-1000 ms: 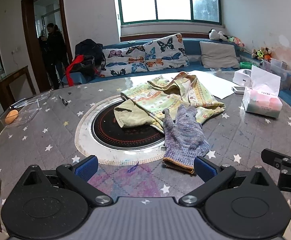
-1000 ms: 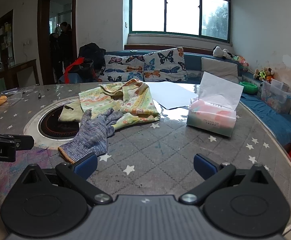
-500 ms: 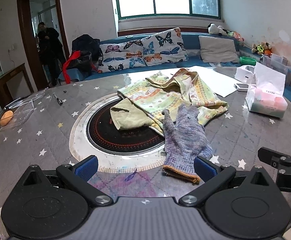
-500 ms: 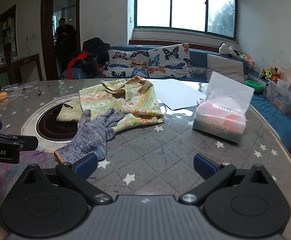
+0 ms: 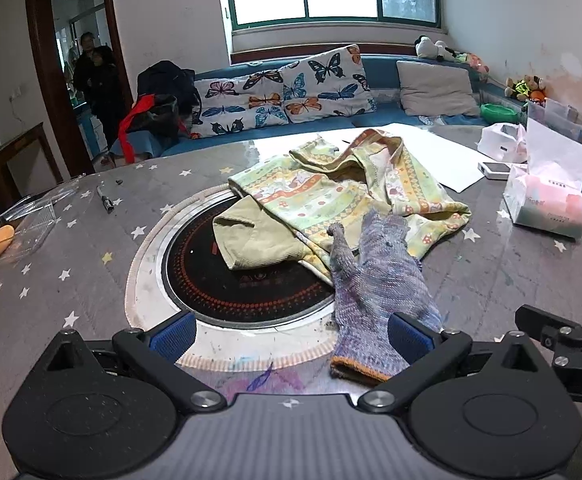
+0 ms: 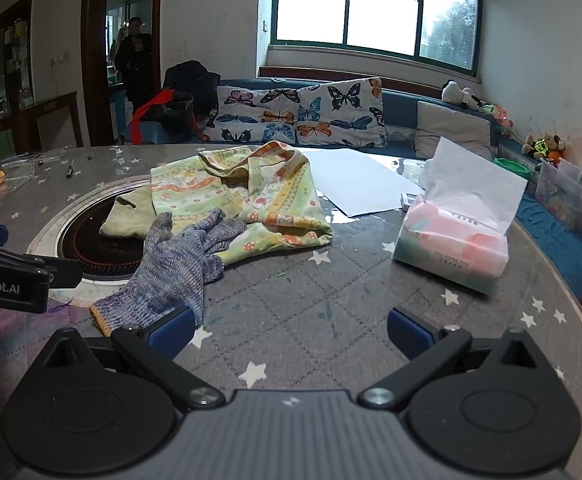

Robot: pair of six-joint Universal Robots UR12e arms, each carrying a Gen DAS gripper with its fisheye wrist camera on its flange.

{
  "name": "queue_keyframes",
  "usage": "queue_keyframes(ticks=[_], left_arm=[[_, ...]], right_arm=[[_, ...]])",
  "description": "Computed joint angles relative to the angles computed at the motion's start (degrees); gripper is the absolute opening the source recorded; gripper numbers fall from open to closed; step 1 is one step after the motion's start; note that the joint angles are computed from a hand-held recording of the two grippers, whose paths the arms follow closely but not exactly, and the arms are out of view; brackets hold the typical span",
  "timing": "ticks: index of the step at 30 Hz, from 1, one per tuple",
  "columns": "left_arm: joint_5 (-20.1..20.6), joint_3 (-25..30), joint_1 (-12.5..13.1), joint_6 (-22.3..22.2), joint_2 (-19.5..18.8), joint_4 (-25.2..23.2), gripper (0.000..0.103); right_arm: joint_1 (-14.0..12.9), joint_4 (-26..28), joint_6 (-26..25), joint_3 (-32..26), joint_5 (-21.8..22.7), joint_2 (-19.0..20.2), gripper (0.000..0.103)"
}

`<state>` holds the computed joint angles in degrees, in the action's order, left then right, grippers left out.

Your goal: Fold clothes

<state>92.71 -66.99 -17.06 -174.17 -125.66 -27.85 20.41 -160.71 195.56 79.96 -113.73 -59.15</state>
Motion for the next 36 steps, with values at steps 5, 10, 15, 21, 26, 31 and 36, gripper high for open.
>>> queue_keyframes(ticks=[5, 10, 15, 21, 26, 31, 36], left_arm=[[0.3, 1.7, 0.2, -0.5, -1.0, -1.1, 0.103], [0.9, 3.6, 0.4, -1.1, -2.1, -2.3, 0.103], [1.8, 4.9, 0.6, -1.5, -2.9, -3.2, 0.103], [2.6, 5.9, 1.0, -2.3, -3.6, -4.4, 0.103], [3.0, 6.4, 1.2, -2.7, -3.9, -4.4, 0.103], [3.1, 7.2, 1.3, -3.0, -4.4, -4.7, 0.103], [3.5, 7.8, 1.4, -3.5, -4.7, -5.1, 0.103]], right_arm=[[-0.4, 1.0, -0.8, -1.5, 1.5, 0.9, 0.103], [-0.8, 1.5, -1.8, -3.3, 3.0, 2.1, 0.103], [-1.2, 2.1, -2.5, -5.1, 5.5, 3.3, 0.103], [-1.4, 3.2, -2.6, -6.8, 8.3, 4.6, 0.1], [-1.3, 3.4, -2.7, -7.9, 7.2, 5.2, 0.1], [-1.8, 3.7, -2.0, -8.4, 7.2, 5.4, 0.098], [-2.0, 3.5, -2.6, -9.4, 9.2, 6.0, 0.094]])
